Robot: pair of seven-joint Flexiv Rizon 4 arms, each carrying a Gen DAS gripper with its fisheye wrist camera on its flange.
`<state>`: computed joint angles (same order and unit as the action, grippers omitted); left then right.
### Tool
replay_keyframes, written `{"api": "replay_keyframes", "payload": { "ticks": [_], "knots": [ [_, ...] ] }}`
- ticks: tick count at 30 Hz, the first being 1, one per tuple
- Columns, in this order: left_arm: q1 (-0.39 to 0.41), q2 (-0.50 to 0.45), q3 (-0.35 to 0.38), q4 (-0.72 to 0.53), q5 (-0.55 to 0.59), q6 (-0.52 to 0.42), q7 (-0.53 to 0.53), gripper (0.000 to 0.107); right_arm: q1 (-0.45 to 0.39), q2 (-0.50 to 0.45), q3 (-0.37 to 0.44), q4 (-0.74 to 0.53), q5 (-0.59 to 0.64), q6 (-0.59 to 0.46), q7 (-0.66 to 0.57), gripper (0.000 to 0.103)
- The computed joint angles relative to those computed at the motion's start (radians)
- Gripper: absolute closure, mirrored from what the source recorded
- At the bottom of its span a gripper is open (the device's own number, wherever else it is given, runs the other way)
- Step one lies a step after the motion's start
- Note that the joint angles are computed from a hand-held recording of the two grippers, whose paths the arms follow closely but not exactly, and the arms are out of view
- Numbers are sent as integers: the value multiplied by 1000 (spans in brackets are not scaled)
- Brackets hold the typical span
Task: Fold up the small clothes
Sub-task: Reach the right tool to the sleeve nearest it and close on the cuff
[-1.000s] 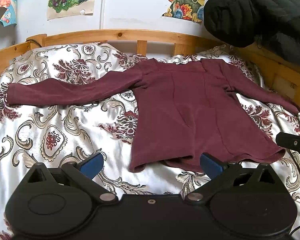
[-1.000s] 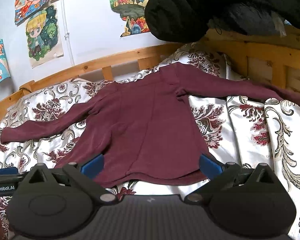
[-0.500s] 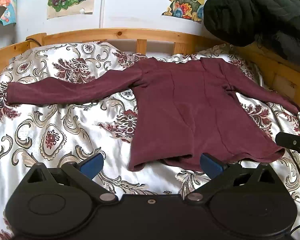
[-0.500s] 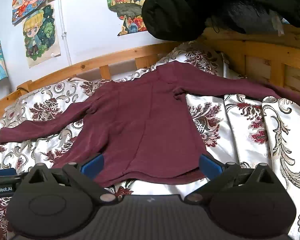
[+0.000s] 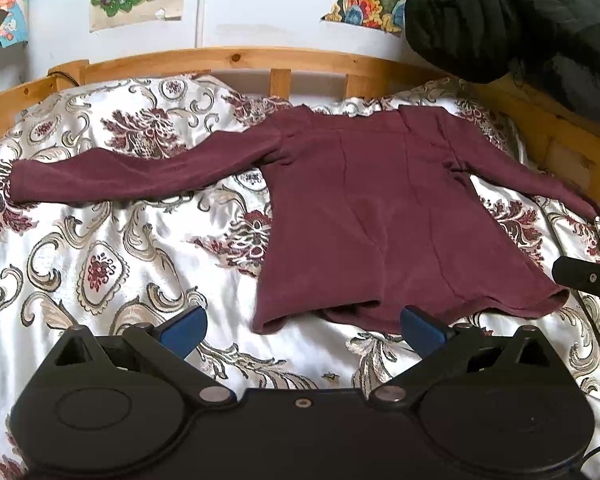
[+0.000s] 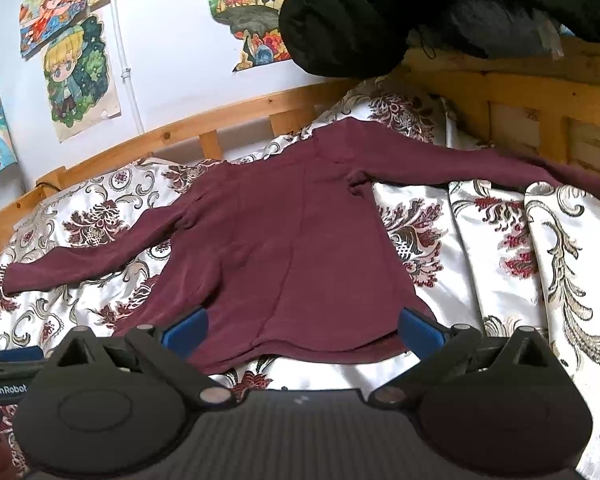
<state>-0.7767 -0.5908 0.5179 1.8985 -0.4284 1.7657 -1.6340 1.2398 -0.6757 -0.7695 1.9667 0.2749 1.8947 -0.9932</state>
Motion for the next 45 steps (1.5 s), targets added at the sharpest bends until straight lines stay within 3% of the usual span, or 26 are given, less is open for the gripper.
{"api": "replay_keyframes", "payload": {
  "ticks": [6, 10, 16, 18, 21, 24, 28, 32, 38, 44, 45],
  "knots": [
    [-30, -15, 60, -54, 45, -79, -15, 5, -44, 44, 31, 1, -23, -33, 29, 0],
    [48, -7, 1, -142, 106, -157, 10, 5, -81, 59, 42, -4, -46, 2, 17, 0],
    [90, -64, 11, -389, 202, -310, 36, 5, -71, -14, -63, -62, 56, 50, -42, 0],
    [130, -79, -29, -474, 217, -371, 62, 4, -70, -55, -122, -88, 92, 30, -34, 0],
    [182, -110, -93, -575, 229, -427, 77, 4, -69, -145, -240, -123, 155, -39, 71, 0],
    [212, -149, -138, -636, 242, -437, 47, 4, -70, -271, -377, -162, 198, -187, 244, 0],
    [264, -192, -222, -687, 246, -497, 29, 4, -138, -353, -417, -213, 216, -290, 441, 0],
    [304, -225, -269, -733, 285, -592, 29, 4, -199, -411, -421, -256, 148, -330, 511, 1],
    [360, -229, -311, -744, 351, -656, -7, 5, -256, -468, -427, -308, 34, -407, 599, 17],
    [395, -224, -314, -762, 441, -679, -86, 4, -304, -422, -363, -315, -51, -416, 631, 49],
    [400, -223, -317, -763, 454, -684, -101, 4, -306, -416, -360, -312, -67, -416, 634, 58]
  ]
}}
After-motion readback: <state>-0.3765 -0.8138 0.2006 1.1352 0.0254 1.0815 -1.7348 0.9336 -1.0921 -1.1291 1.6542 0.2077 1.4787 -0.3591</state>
